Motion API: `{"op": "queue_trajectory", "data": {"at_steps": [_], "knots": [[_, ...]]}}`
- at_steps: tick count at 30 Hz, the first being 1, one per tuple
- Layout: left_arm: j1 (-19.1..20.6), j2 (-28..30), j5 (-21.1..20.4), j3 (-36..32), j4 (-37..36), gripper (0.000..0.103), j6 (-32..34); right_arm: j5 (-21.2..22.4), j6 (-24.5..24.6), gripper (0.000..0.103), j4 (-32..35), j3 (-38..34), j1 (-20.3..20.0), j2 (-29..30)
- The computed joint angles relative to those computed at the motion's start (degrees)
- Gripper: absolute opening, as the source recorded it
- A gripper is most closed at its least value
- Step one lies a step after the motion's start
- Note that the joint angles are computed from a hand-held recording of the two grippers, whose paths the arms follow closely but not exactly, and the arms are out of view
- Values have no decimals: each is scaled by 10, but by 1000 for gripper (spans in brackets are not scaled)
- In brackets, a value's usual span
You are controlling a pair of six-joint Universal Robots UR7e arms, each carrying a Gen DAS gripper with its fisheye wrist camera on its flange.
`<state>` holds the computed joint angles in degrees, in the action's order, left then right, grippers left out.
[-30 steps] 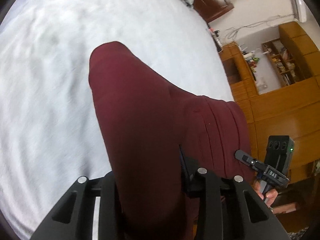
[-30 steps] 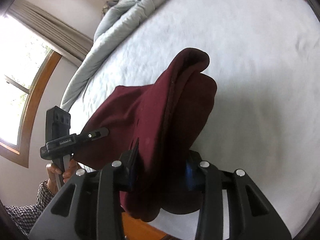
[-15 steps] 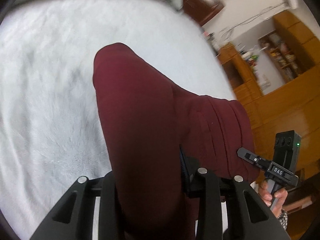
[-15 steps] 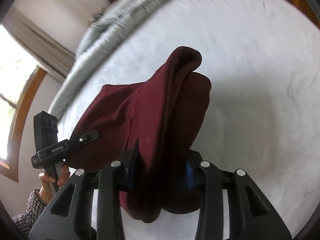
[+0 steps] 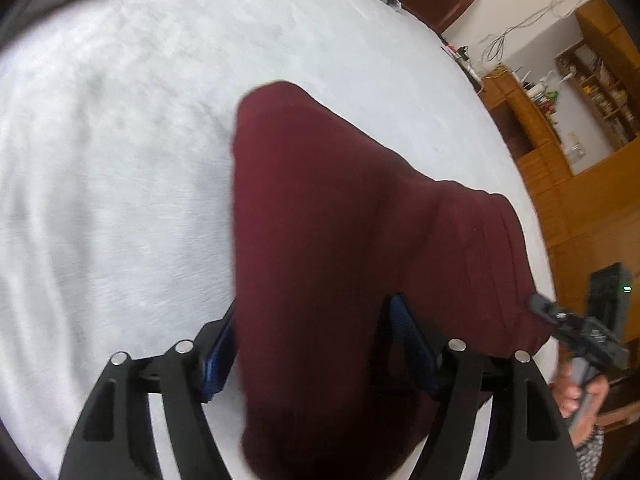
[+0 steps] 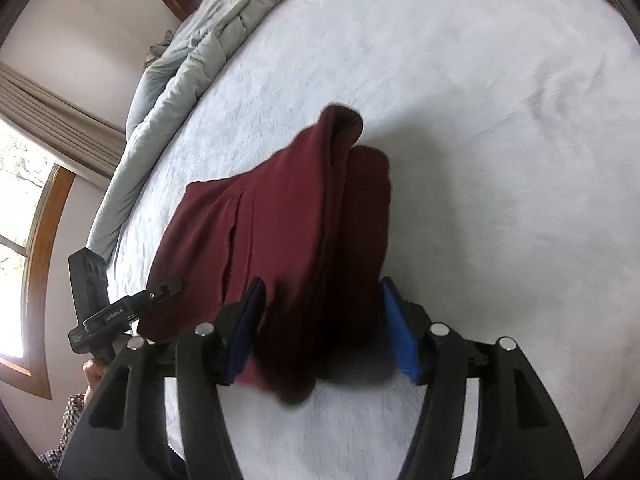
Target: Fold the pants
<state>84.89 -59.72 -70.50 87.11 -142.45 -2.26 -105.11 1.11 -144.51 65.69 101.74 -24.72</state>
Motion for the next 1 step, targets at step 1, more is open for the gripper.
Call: {"op": "queue_trajectory", "data": {"at_steps": [1], "knots": [[-1,-12,5,13,-3,74,-4,3,-4,60,-16,20,1,-13]]}}
